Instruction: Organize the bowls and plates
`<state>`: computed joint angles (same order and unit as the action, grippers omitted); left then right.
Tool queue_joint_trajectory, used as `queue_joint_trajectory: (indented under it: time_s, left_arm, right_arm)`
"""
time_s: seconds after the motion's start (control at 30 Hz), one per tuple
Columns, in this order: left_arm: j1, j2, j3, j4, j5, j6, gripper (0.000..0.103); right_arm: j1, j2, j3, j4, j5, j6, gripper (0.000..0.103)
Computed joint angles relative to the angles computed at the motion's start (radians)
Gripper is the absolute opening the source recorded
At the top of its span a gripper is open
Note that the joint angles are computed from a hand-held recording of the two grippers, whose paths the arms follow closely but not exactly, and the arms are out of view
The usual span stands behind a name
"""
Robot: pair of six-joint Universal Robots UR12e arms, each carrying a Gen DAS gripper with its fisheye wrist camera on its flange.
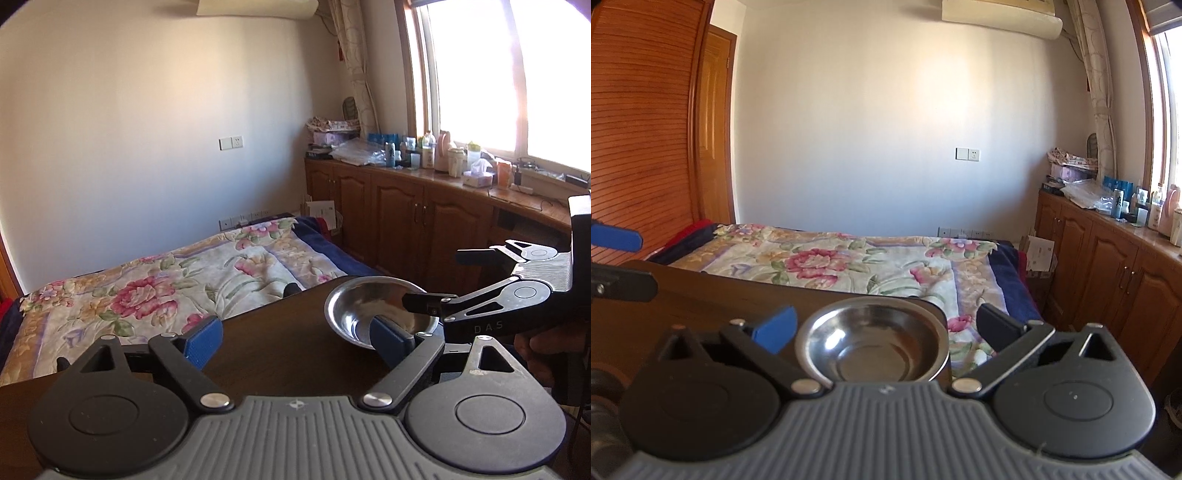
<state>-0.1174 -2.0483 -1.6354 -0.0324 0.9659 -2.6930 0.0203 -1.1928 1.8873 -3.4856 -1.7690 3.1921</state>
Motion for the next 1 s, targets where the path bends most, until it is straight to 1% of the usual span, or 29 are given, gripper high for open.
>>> queue_joint_trajectory:
  time_s: [0.13, 0.3, 0.33, 0.37, 0.5, 0.53, 0.57, 0.63, 0.7, 0.77, 0.87, 0.9, 0.97, 1.0]
  left_arm:
    - [-0.015, -0.018, 0.031, -0.046, 0.008, 0.028, 0.089]
    - [-0.031, -0.042, 0.074, -0.131, 0.019, 0.053, 0.079]
    - [-0.034, -0.046, 0.083, -0.147, 0.021, 0.057, 0.077]
    - [-0.038, -0.049, 0.090, -0.164, 0.026, 0.061, 0.075]
    - [-0.053, -0.064, 0.115, -0.209, 0.045, 0.084, 0.072]
    - [-0.056, -0.068, 0.121, -0.215, 0.050, 0.085, 0.071]
    - [-0.059, -0.074, 0.131, -0.225, 0.054, 0.086, 0.071]
    - [-0.064, -0.083, 0.146, -0.245, 0.062, 0.086, 0.069]
    - [-0.070, -0.092, 0.163, -0.282, 0.072, 0.087, 0.064]
    - [-0.073, -0.100, 0.184, -0.325, 0.077, 0.082, 0.058]
    - [-0.077, -0.111, 0.211, -0.383, 0.072, 0.071, 0.053]
    - [-0.079, -0.114, 0.219, -0.401, 0.071, 0.069, 0.053]
    - [-0.083, -0.120, 0.236, -0.436, 0.077, 0.071, 0.047]
    - [-0.085, -0.122, 0.242, -0.452, 0.080, 0.075, 0.046]
  right_arm:
    - [-0.012, 0.009, -0.008, 0.012, 0.015, 0.008, 0.103]
    - [-0.026, 0.016, -0.016, 0.036, 0.038, 0.021, 0.102]
    - [-0.028, 0.015, -0.015, 0.043, 0.044, 0.025, 0.099]
    - [-0.030, 0.014, -0.014, 0.051, 0.048, 0.031, 0.089]
    - [-0.040, 0.009, -0.011, 0.089, 0.072, 0.062, 0.079]
    - [-0.042, 0.007, -0.009, 0.096, 0.078, 0.073, 0.073]
    - [-0.044, 0.005, -0.008, 0.103, 0.082, 0.084, 0.071]
    - [-0.048, 0.003, -0.008, 0.117, 0.093, 0.102, 0.067]
    - [-0.047, 0.001, -0.009, 0.131, 0.089, 0.110, 0.065]
    - [-0.051, 0.001, -0.014, 0.148, 0.091, 0.115, 0.061]
    - [-0.056, -0.001, -0.017, 0.175, 0.106, 0.135, 0.055]
    - [-0.059, -0.001, -0.018, 0.182, 0.112, 0.139, 0.055]
    - [-0.061, -0.002, -0.018, 0.195, 0.119, 0.150, 0.050]
    - [-0.063, -0.002, -0.018, 0.198, 0.124, 0.156, 0.050]
